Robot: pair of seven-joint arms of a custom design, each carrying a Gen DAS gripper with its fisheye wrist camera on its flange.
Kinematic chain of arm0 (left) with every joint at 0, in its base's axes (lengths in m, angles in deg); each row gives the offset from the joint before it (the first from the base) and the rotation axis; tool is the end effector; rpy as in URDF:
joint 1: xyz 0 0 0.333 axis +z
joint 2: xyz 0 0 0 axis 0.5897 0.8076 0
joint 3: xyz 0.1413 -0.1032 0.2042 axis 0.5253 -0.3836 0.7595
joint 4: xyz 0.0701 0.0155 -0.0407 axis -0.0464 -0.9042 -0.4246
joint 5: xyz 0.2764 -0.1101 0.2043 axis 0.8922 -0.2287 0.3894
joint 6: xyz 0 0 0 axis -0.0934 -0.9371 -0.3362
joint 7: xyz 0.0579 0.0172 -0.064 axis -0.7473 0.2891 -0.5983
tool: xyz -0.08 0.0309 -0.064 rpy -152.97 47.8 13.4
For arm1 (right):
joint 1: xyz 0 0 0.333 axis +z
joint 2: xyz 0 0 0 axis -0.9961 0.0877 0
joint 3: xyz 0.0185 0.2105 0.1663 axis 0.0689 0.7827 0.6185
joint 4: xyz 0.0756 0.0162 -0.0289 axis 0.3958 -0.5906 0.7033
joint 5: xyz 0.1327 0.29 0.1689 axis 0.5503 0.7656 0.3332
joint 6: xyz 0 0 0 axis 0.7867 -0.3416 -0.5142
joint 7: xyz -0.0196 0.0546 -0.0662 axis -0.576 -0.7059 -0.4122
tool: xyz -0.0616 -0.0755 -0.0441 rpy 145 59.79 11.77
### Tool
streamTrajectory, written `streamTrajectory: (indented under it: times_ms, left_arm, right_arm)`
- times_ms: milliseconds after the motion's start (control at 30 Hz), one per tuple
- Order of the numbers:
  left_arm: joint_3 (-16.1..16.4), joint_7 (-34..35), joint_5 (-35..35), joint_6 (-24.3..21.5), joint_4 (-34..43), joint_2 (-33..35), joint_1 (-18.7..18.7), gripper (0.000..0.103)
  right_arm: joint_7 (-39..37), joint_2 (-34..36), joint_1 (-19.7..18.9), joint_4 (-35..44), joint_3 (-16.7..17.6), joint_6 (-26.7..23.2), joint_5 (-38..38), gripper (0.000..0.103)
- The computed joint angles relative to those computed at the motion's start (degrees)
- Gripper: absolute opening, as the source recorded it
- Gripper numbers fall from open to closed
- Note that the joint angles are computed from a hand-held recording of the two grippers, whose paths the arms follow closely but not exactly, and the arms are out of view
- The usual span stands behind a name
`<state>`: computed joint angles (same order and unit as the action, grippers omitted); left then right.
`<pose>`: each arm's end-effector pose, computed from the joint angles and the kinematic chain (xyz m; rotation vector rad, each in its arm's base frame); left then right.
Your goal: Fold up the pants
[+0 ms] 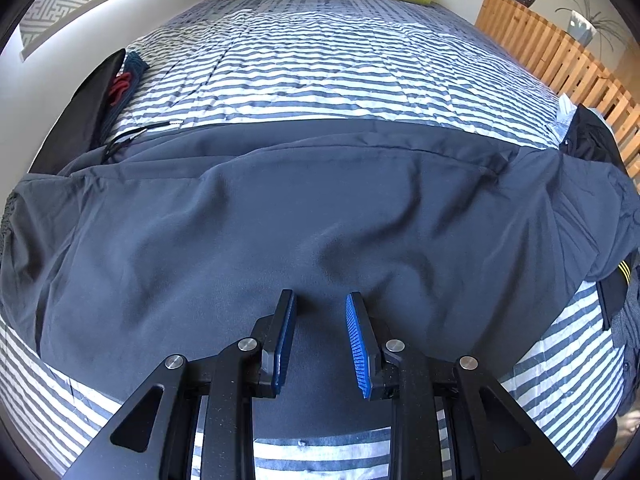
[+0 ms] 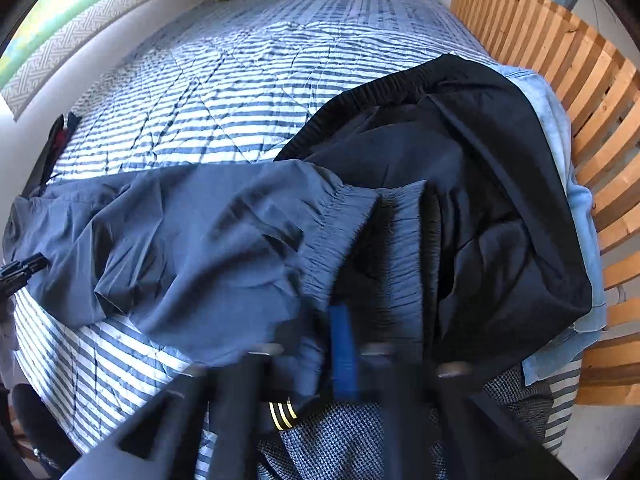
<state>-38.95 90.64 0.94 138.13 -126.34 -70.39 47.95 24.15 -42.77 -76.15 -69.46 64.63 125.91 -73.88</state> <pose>0.3790 0.0939 0.3958 -2.2148 1.7131 -0.4545 0.5922 0.1060 0.4682 -2.2779 1.6250 -0.2611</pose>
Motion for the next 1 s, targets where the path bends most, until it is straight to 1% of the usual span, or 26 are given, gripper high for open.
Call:
streamTrajectory:
  times_ms: [33,67,133,200,233,300,333,367,400,467,500,600,700,733,800,833,867,900,933,1000]
  left_arm:
    - [-0.1,-0.2,0.1,0.0,-0.1,-0.2,0.1,0.028]
    - [-0.2,-0.3,0.2,-0.1,0.0,-0.2,0.2,0.028]
    - [-0.2,-0.5,0.5,-0.2,0.4,0.3,0.4,0.028]
    - [-0.1,-0.4,0.4,-0.3,0.8,1.0,0.2,0.028]
    - [0.0,-0.3,0.3,-0.3,1.0,1.2,0.1,0.028]
    - [0.0,-0.2,0.1,-0.2,1.0,1.5,-0.2,0.028]
    - [0.1,-0.1,-0.1,-0.2,0.9,1.5,-0.3,0.028]
    - [0.1,0.1,-0.2,-0.1,0.9,1.5,-0.5,0.028]
    - [0.1,0.3,-0.2,-0.1,0.9,1.6,-0.5,0.028]
    - [-0.1,0.3,-0.1,-0.1,0.9,1.8,-0.5,0.028]
    - [0.0,0.2,-0.2,-0.2,0.9,1.9,-0.5,0.028]
    - [0.1,0.2,-0.5,-0.2,0.6,1.5,-0.5,0.028]
    - [0.0,0.3,-0.2,-0.7,0.4,1.0,-0.2,0.028]
    - [-0.1,0.1,0.0,-1.0,0.2,0.6,0.0,0.028]
    - [-0.2,0.2,0.5,-1.4,-0.2,-0.1,0.3,0.028]
    - [-0.1,0.2,0.7,-1.6,-0.3,-0.5,0.4,0.028]
    - [-0.1,0.2,0.9,-1.8,-0.4,-0.8,0.6,0.028]
    - [-0.1,0.2,1.1,-2.0,-0.5,-1.2,0.9,0.028]
    - [0.0,0.2,1.2,-2.1,-0.5,-1.4,1.1,0.028]
    - [0.3,0.2,1.2,-2.3,-0.6,-1.8,1.4,0.028]
  right_arm:
    - [-0.8,-0.9,-0.4,-0.6,0.0,1.3,1.4,0.006]
    - [-0.9,-1.7,-0.4,-1.4,-0.2,2.9,0.9,0.006]
    - [0.3,-3.3,-0.4,-3.2,-0.8,6.9,-1.9,0.006]
    - [1.2,-3.0,-0.7,-2.8,-1.2,6.1,-3.5,0.006]
    - [-0.1,-2.7,-1.2,-2.5,-1.2,5.2,-1.9,0.006]
    - [-3.5,-2.2,-2.2,-1.3,-1.0,1.7,2.1,0.011]
    - [-5.2,-1.5,-2.9,0.2,-1.0,-0.5,4.8,0.017]
    - [-6.1,-1.3,-3.6,0.8,-1.0,-1.6,7.4,0.030]
    - [-5.7,-1.0,-4.0,1.0,-1.2,-0.5,9.0,0.044]
    - [-5.5,-1.6,-4.7,0.1,-1.5,2.1,11.6,0.052]
    - [-5.2,-1.6,-4.9,0.0,-1.6,2.2,11.7,0.052]
    - [-5.6,1.5,-5.6,3.7,-1.5,-3.0,12.9,0.052]
    - [-3.5,5.2,-5.6,6.6,-1.3,-5.4,12.1,0.052]
    - [-2.8,7.0,-5.9,8.1,-1.1,-7.2,12.5,0.052]
    - [-1.5,8.8,-6.5,9.0,-0.9,-8.4,13.5,0.052]
    - [-1.2,8.9,-7.2,8.3,-0.7,-8.4,15.2,0.051]
    - [-1.2,8.8,-8.1,7.8,-0.4,-8.8,17.6,0.046]
    - [-2.1,7.7,-8.8,6.3,-0.1,-8.3,19.7,0.040]
    - [-2.7,6.5,-8.9,5.0,-0.1,-7.8,20.3,0.036]
    - [-3.5,4.1,-8.7,3.2,-0.1,-7.7,20.7,0.020]
